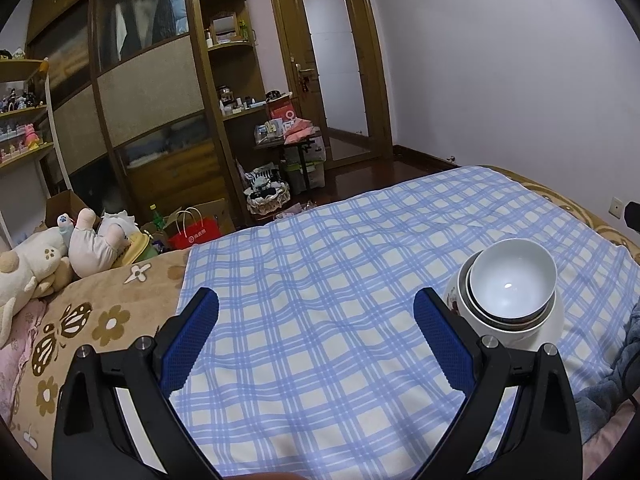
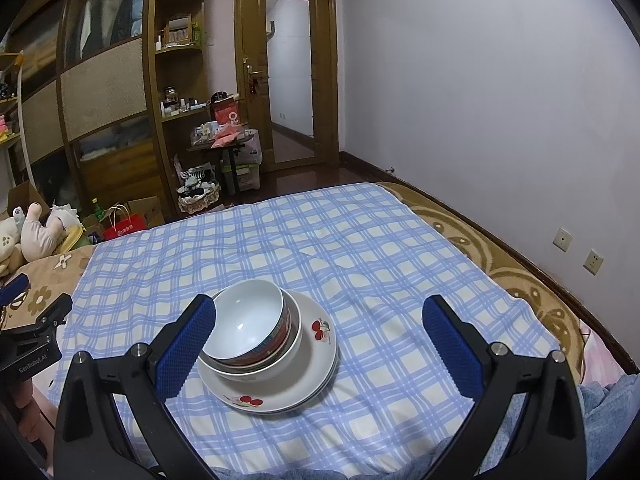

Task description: Organize plates and bowls

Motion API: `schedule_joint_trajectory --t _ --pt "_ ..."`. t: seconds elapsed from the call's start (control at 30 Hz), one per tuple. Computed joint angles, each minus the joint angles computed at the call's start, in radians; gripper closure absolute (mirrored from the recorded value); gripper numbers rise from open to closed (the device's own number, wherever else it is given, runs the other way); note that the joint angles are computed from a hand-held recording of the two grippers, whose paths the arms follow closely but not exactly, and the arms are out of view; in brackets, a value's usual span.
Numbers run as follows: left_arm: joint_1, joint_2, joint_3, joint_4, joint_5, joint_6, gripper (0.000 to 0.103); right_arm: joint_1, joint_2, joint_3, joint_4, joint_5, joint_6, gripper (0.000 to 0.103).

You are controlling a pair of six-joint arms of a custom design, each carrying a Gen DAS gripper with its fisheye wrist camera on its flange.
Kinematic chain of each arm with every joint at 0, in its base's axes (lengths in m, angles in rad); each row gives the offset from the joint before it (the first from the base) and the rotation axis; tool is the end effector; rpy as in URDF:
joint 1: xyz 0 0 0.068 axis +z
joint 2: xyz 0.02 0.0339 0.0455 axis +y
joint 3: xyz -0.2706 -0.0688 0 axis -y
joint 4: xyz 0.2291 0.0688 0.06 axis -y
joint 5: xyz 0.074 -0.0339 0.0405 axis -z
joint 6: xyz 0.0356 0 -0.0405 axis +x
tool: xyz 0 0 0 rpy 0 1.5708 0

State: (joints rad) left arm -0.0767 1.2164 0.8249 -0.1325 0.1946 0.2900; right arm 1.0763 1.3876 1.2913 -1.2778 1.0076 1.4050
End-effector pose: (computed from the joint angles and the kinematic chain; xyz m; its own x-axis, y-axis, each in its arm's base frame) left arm 0.2538 -0.0264 0.2808 -0.4088 0.3128 -0.8573 0.3747 0.9141 0.1549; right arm 0.1322 0.1817 0.3261 -0.4630 0.2509 -0.8501 0.3944 0.9172 0.0559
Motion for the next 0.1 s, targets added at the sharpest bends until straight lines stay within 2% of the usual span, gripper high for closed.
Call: schedule_joint_trajectory --t 0.1 --pt "0.002 0.001 0.000 0.000 0.000 -0.003 0.006 0.004 0.000 -0.001 -0.007 0.001 0.009 0.000"
